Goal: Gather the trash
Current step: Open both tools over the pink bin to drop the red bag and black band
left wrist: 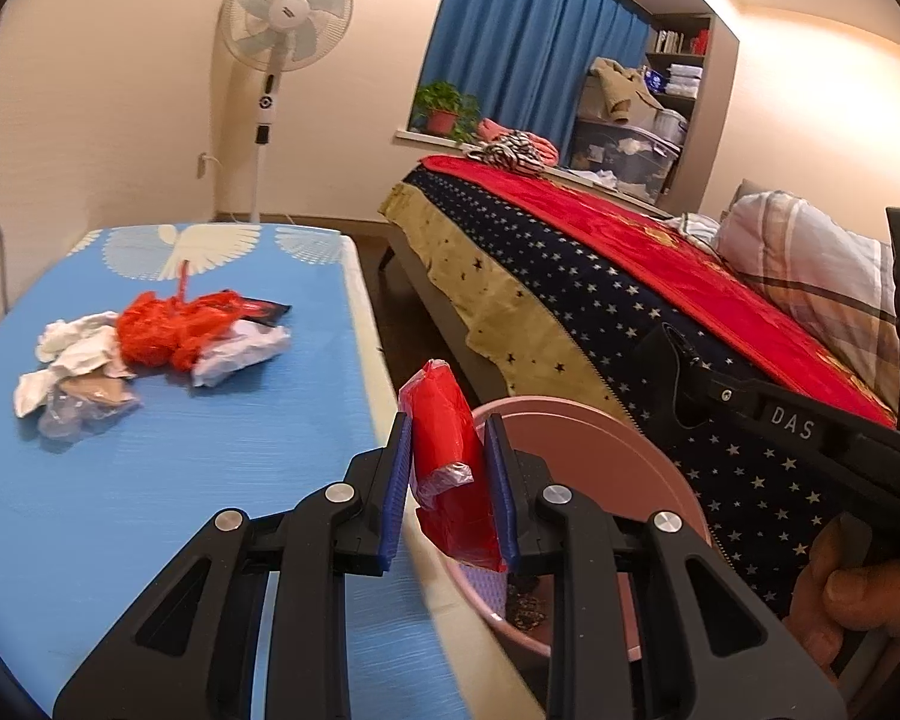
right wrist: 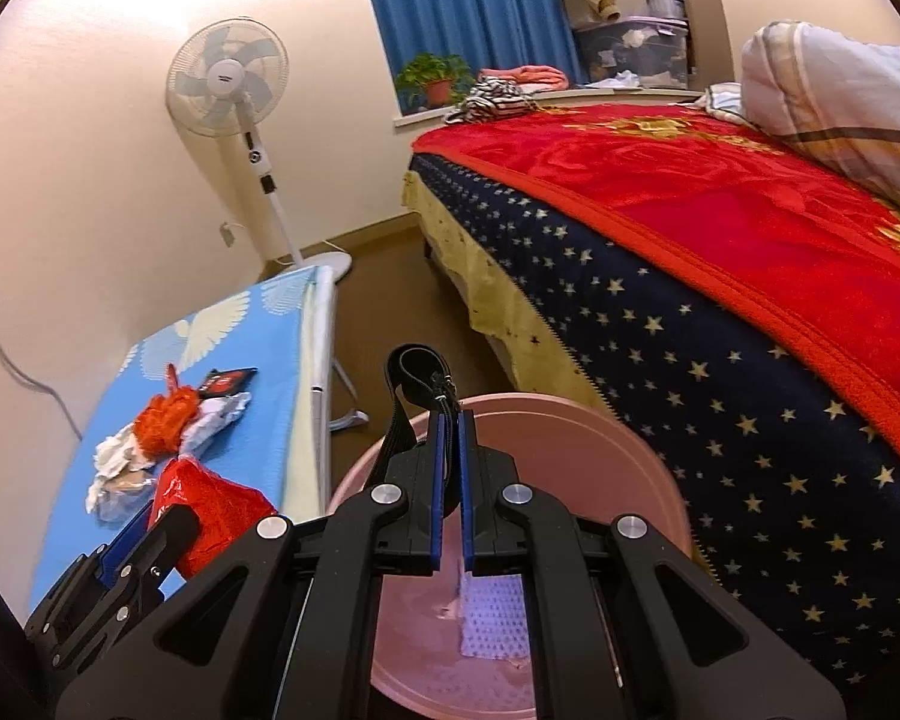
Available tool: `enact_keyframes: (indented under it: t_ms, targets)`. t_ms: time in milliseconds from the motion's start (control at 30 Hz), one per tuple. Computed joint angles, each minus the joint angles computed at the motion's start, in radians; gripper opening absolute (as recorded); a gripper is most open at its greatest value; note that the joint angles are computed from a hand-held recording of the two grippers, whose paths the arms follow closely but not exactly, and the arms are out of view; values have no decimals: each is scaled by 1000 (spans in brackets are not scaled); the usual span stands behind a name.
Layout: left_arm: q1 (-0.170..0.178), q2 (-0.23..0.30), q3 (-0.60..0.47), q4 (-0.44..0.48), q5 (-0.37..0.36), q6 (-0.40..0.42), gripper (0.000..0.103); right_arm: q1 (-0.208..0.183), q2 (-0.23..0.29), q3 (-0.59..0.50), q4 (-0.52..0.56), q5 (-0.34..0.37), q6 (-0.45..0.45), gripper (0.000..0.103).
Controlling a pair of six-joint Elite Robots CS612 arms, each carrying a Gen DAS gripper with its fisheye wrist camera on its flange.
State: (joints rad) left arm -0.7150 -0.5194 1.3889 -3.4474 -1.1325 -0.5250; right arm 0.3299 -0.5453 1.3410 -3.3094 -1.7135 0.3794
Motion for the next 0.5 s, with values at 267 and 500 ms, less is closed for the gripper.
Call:
enact_keyframes:
  t_ms: [267, 500]
  targets:
    - [-4, 26, -56, 38, -38, 12, 24, -4, 0, -2, 31, -47, 1, 5]
    - [3, 32, -73, 67, -84, 5, 37, -1, -2, -6, 80, -95, 8, 32]
